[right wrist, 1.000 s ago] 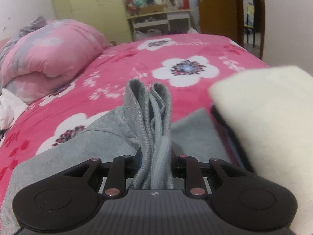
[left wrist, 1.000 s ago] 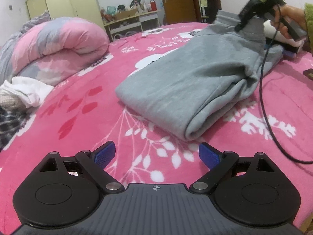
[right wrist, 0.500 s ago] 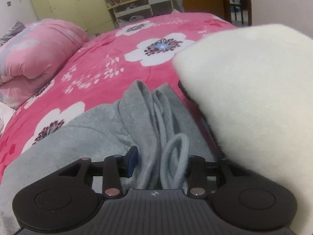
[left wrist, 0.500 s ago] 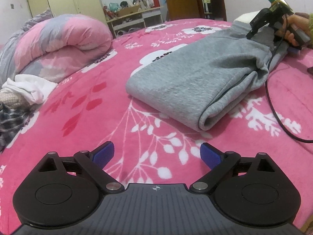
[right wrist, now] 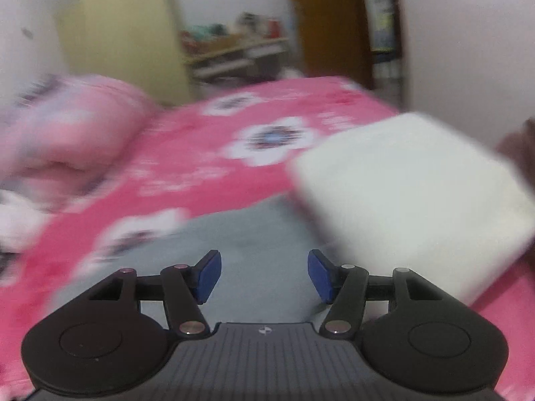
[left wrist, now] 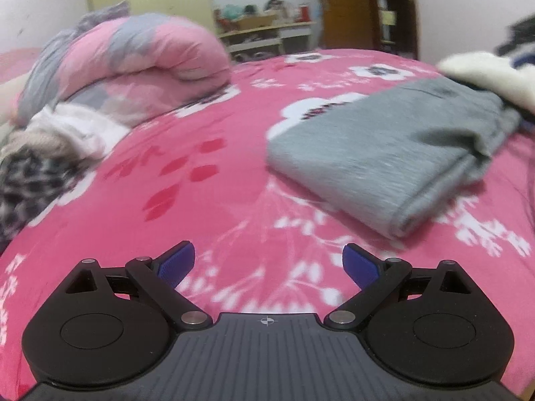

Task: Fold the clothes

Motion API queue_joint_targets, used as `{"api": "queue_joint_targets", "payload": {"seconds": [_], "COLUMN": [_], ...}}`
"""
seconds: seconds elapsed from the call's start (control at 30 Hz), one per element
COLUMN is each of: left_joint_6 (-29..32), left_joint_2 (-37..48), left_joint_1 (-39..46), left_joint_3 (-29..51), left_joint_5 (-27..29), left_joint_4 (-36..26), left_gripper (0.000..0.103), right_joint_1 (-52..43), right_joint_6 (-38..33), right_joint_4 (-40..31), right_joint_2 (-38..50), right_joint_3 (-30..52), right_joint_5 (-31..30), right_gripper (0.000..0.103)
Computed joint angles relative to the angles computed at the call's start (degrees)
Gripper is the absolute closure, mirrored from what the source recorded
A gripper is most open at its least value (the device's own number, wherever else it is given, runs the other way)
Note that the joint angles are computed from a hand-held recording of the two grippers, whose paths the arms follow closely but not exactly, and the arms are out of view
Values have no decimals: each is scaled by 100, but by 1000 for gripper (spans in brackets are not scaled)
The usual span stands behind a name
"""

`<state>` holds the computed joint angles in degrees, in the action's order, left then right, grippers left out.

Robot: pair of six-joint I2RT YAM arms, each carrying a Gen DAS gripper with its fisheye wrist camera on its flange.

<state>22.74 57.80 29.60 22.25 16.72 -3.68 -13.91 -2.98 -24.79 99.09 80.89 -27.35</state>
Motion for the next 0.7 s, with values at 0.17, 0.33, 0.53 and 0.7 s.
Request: {"api": "queue_joint_targets", "payload": {"seconds": [0.17, 0.33, 0.53, 0.7], "left_joint_6": [-693, -1269, -2016, -2579], "left_joint_2": [857, 2233, 3823, 4683], "left_joint_1": [656, 780, 469, 99], "left_joint_3": [711, 1805, 2946, 3515], "left_joint_5": [729, 1670, 2571, 2771], "left_joint_4": [-75, -669, -1143, -956], "left_gripper": [7, 8, 14, 19], "right_joint_1": [12, 1060, 1710, 2059], "right_joint_6": [125, 962, 3942, 5653], "right_joint_4": [-1095, -567, 2599, 4711], "right_joint_2": [-940, -1116, -466, -145], "right_joint_3": [-1228, -2712, -4016, -4535], "right_joint_5": [-2638, -2901, -2788, -2262], "right_gripper": [33, 33, 32, 16]}}
